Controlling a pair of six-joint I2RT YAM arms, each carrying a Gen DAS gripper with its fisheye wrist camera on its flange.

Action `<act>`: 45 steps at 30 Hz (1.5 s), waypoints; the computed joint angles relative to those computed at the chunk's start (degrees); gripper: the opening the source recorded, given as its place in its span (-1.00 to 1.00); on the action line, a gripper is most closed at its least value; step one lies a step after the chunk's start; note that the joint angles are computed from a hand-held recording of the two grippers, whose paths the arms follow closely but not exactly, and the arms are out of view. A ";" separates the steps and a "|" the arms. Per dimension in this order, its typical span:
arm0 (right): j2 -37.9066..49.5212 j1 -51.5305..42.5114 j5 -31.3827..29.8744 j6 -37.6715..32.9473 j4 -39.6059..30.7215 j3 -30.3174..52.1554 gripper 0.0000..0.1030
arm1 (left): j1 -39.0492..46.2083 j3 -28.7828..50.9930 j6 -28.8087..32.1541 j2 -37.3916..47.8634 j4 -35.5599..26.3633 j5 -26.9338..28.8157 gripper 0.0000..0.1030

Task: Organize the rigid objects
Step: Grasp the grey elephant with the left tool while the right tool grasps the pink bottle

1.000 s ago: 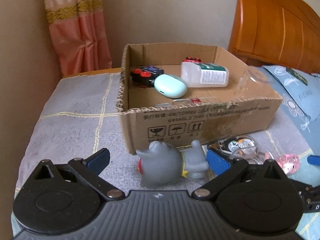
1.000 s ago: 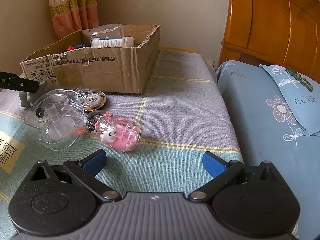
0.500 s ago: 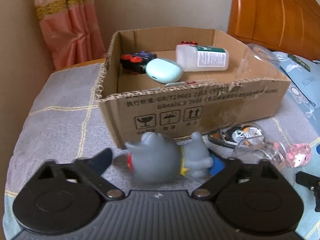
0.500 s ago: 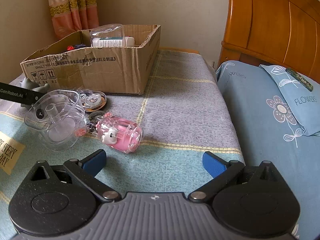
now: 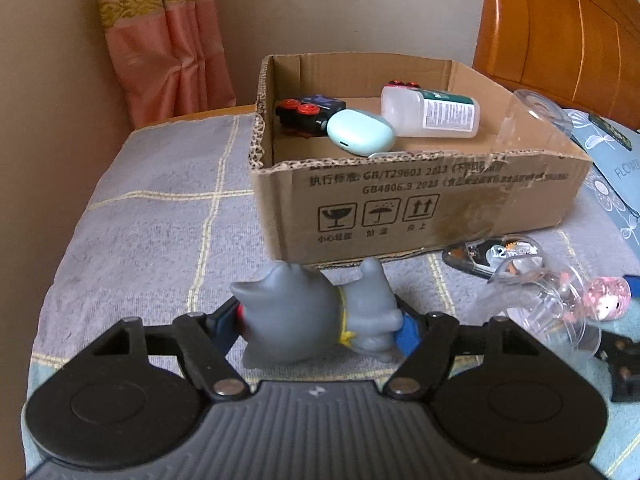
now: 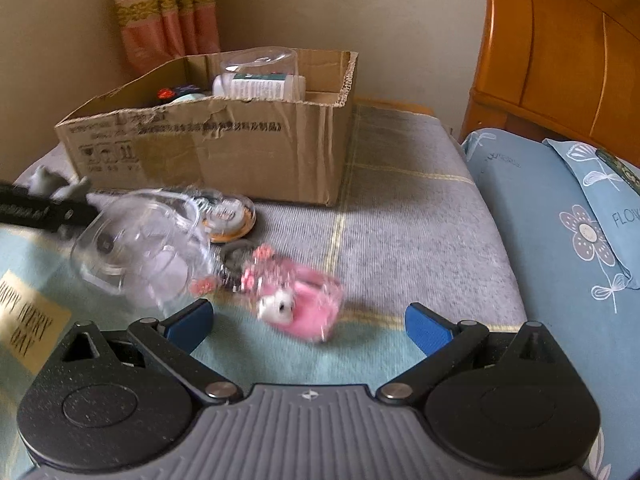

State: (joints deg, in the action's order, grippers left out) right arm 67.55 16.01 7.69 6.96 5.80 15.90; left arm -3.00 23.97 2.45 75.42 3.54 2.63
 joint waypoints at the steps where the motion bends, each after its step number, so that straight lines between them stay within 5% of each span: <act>1: 0.89 0.37 0.76 0.74 0.30 0.48 1.00 | -0.03 -0.11 0.02 0.00 0.20 -0.06 0.43; 11: -4.42 -8.56 -1.23 -2.10 -2.07 -2.22 1.00 | 0.26 -0.60 0.01 -0.35 0.63 0.70 0.44; 17: -5.03 -5.80 0.83 -2.55 -0.69 -3.14 0.92 | 0.02 -0.80 -0.04 -0.82 0.43 0.32 0.44; 27: -4.60 -4.76 -3.13 -5.12 -1.33 -1.43 0.10 | 0.44 -0.74 1.10 -0.49 0.71 1.05 0.43; 31: -5.94 -5.60 -4.22 -7.76 -5.17 -0.12 0.10 | 0.68 -0.67 3.34 -1.82 -0.80 2.06 0.42; 45: -13.35 -13.52 -17.79 -23.58 -28.01 11.06 0.10 | 5.08 5.42 13.69 -11.01 -21.37 9.10 0.41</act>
